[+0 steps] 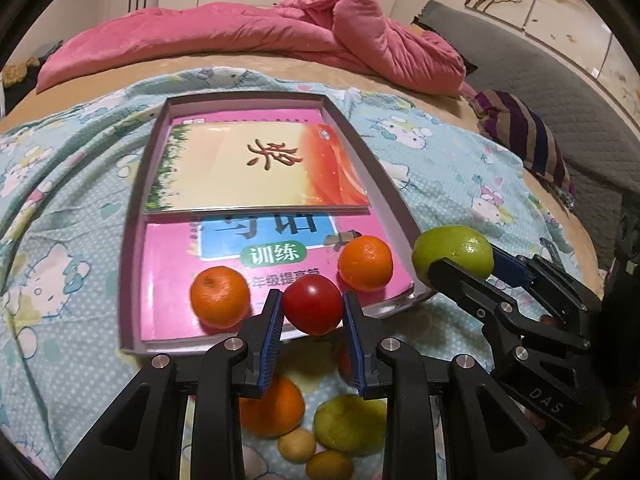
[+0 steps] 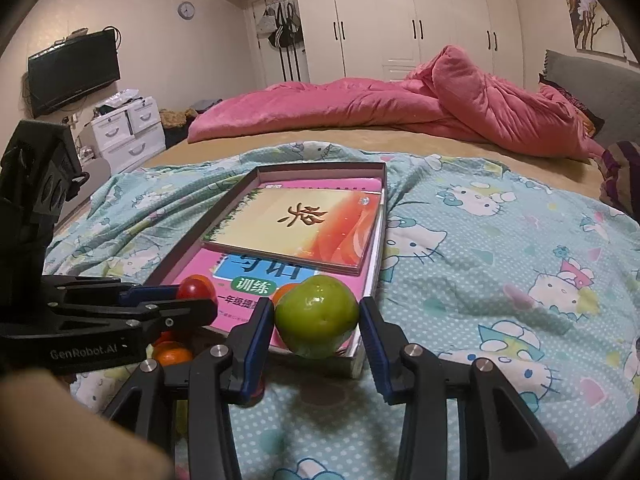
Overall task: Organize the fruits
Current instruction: 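Lower the tomato and green apple onto the pink book in the tray, open both grippers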
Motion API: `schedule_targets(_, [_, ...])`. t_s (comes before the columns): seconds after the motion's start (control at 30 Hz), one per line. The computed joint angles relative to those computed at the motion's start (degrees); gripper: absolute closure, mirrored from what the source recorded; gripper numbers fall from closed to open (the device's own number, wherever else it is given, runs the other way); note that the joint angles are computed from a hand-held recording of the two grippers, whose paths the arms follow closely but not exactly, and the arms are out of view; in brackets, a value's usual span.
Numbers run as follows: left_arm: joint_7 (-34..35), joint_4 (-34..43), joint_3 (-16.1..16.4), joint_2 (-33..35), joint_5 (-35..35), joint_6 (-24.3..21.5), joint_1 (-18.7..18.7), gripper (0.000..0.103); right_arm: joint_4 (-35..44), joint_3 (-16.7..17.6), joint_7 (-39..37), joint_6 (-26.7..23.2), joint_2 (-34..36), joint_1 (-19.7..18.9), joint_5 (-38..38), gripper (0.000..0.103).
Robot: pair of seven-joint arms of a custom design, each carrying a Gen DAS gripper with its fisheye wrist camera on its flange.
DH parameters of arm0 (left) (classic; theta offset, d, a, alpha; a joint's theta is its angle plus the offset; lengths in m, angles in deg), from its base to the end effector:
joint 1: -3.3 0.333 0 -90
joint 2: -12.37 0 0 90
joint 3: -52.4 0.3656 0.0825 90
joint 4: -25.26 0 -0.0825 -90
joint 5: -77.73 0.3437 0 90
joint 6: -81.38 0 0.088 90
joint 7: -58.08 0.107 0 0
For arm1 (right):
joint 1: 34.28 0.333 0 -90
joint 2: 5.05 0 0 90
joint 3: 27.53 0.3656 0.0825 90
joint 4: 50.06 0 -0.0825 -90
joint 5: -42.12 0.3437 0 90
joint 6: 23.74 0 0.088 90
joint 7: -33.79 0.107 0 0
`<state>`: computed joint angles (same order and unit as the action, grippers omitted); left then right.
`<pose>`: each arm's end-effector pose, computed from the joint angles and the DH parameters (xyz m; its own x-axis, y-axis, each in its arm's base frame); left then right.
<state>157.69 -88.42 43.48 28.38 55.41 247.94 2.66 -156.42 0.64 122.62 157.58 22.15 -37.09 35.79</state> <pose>0.6251 -0.0721 0.4703 -0.0432 -0.9700 0.2392 -0.8090 -0.1065 -0.5781 0.6337 0.2431 0.4688 0.4595 -0.8804 -0.1171 -0.5954 -0.2075 -0.7762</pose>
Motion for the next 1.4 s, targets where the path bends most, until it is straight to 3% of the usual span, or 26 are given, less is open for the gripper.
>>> schedule_targets(0.17, [-2.8, 1.9, 1.8, 1.9, 3.1, -1.4, -1.7, 0.073, 1.2, -1.2, 0.1, -1.2, 0.7, 1.0, 0.5, 0.059])
schedule_targets(0.67, [-6.0, 4.7, 2.2, 4.9, 5.5, -2.6, -1.8, 0.073, 3.6, -5.8, -1.4, -3.6, 1.8, 5.7, 2.0, 0.060])
schedule_targets(0.8, [-7.1, 5.2, 2.7, 5.4, 6.5, -2.8, -2.0, 0.073, 4.4, -12.1, 0.7, -3.5, 1.7, 11.0, 0.1, 0.060])
schedule_targets(0.9, [-7.4, 5.3, 2.7, 5.5, 7.0, -2.7, -2.0, 0.072, 5.2, -13.9, 2.1, -3.7, 2.1, 12.5, -0.7, 0.059])
schedule_targets(1.17, [-8.0, 5.4, 2.6, 5.6, 7.4, -2.8, -1.8, 0.072, 5.9, -15.3, 4.0, -3.3, 2.7, 13.6, -2.2, 0.059])
schedule_targets(1.4, [-7.8, 5.4, 2.4, 5.6, 7.2, -3.0, -1.5, 0.072, 6.3, -13.0, 3.7, -3.1, 3.3, 11.8, -2.7, 0.059])
